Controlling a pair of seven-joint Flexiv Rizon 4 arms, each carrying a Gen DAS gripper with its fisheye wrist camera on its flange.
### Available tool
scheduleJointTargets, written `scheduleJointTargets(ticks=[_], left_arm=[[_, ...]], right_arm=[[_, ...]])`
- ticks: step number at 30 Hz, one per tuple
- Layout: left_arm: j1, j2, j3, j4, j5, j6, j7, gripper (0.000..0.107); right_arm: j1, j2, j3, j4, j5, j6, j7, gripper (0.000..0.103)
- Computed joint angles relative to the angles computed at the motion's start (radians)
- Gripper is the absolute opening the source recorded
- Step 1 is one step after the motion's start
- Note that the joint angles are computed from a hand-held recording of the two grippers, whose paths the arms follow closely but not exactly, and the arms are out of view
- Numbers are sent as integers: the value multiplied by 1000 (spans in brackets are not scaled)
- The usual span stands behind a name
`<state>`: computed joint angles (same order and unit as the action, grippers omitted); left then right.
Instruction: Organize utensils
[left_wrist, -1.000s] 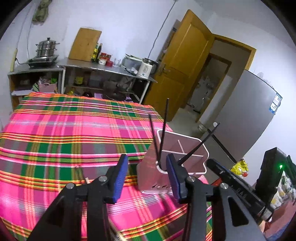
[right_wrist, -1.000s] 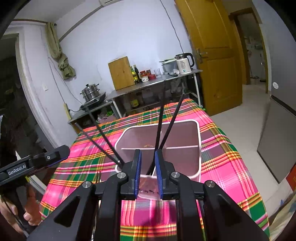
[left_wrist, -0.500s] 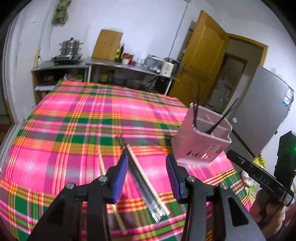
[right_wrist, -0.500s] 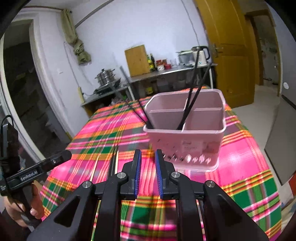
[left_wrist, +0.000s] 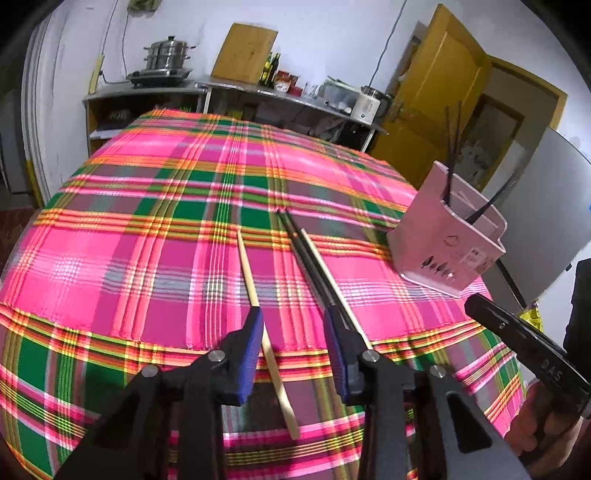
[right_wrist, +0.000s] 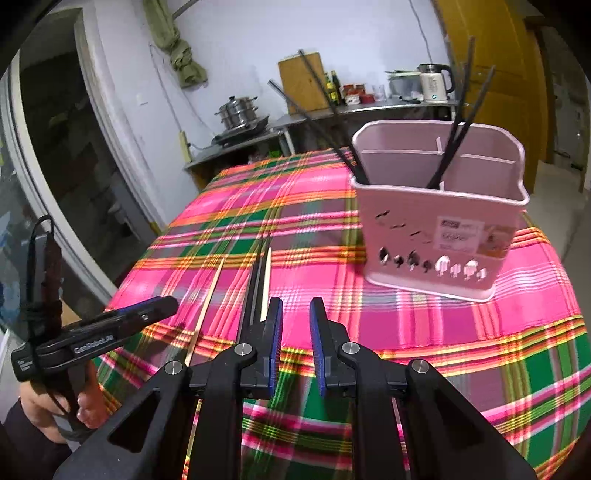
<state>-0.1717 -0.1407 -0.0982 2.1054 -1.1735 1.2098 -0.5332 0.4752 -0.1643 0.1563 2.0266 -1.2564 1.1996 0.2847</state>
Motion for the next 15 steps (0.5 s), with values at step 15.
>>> scheduleJointTargets(ticks=[15], left_arm=[[73, -175, -35, -150, 266, 19, -208, 29]], right_arm=[[64, -228, -45, -215, 336, 25, -410, 15]])
